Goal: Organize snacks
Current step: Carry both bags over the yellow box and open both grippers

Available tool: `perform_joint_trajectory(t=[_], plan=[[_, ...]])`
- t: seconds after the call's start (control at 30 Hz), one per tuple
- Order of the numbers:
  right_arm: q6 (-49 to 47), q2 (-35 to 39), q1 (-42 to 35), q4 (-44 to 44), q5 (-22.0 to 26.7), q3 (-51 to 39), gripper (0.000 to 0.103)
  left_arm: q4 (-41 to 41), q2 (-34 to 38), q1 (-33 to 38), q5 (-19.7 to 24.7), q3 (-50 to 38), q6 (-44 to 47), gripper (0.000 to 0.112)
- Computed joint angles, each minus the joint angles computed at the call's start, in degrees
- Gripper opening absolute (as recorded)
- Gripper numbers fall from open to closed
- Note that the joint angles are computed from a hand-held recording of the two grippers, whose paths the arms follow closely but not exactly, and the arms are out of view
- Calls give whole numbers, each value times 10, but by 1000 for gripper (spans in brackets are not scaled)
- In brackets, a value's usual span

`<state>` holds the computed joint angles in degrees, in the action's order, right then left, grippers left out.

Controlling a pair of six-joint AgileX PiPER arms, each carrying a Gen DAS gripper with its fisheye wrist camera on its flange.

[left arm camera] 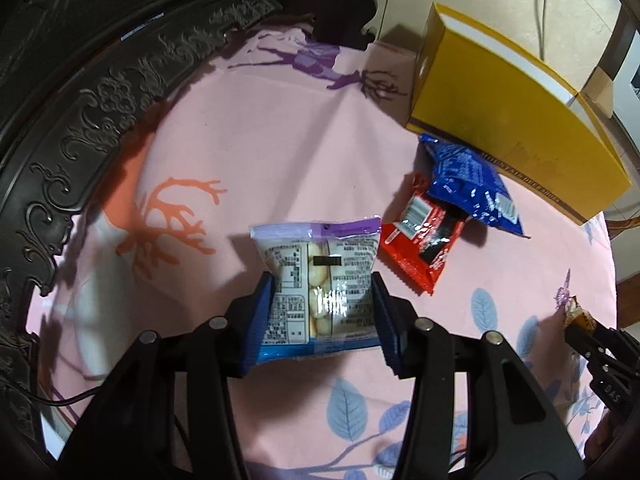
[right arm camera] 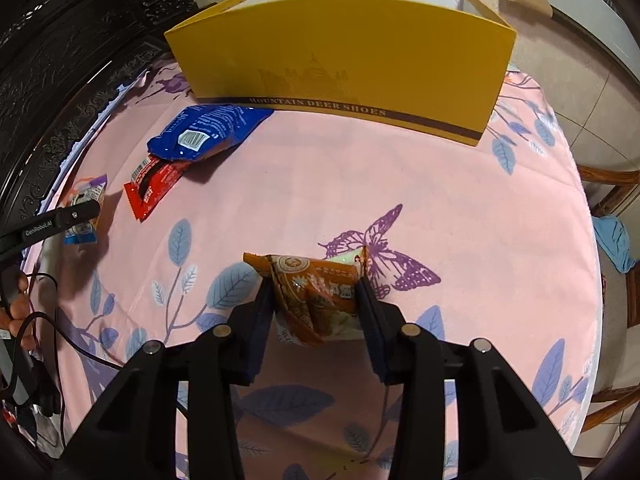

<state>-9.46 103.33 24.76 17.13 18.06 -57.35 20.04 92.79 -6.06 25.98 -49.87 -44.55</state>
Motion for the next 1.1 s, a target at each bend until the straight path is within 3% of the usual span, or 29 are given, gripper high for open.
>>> perform_joint_trajectory(t=[0.33,0.53,0.87,1.1], plan=[[-34,-57,-10,27,-5,3,41,-7,-60,-34,34,-39,19,48],[-19,-76,-28,-8,-20,-51,41,-33,-44,-48,36,-142,79,48],[-15,9,-82,-34,-15,-268,41,-92,118,-55,74,-452,196,48],[-3,102,-99,-41,25,-418,41,-113,300,-67,178,-736,230,48]])
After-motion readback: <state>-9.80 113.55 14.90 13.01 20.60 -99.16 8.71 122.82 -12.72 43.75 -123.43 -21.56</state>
